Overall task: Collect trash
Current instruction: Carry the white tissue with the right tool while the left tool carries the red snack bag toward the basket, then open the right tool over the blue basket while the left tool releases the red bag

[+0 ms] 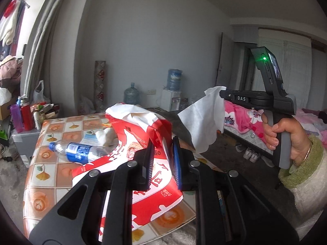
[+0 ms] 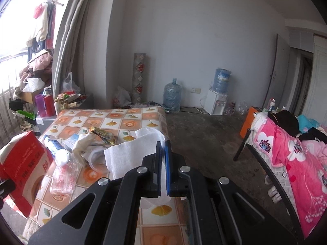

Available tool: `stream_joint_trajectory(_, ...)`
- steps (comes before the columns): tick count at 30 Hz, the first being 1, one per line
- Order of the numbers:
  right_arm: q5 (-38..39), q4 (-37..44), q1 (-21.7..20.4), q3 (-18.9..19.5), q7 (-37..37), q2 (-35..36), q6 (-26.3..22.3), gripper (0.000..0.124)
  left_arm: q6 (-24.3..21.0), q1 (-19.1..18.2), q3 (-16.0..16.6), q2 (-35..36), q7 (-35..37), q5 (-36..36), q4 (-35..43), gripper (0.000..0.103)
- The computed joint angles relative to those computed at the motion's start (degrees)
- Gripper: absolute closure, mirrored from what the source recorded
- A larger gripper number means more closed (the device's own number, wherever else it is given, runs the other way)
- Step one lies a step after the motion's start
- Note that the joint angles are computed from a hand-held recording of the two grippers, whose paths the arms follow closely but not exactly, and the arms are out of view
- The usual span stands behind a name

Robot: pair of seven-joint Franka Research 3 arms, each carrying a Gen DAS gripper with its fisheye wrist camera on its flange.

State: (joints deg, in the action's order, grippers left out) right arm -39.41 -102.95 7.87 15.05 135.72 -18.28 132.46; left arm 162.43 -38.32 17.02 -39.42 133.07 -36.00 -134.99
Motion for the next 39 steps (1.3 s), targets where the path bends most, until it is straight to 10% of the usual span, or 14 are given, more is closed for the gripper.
stream_joint_trajectory(9, 2.82, -8.57, -3.73, -0.69, 1.22, -9.02, -1.31, 0.121, -6.36, -10.00, 2.59, 4.88, 9.85, -10.30, 6.77, 0.088)
stream_joint_trajectory(21, 6.67, -19.26, -12.32, -1.54, 1.98, -18.88, -3.49, 0.121, -31.86, -13.90, 5.75, 28.36, 12.85, -24.55, 30.31, 0.088)
stream_joint_trajectory(39, 17.77, -37.83, -21.09, -9.75, 1.57, -23.25, -0.86, 0.121, -55.40, -7.76, -7.71, 71.11, -15.43, -15.44, 75.03, 0.086)
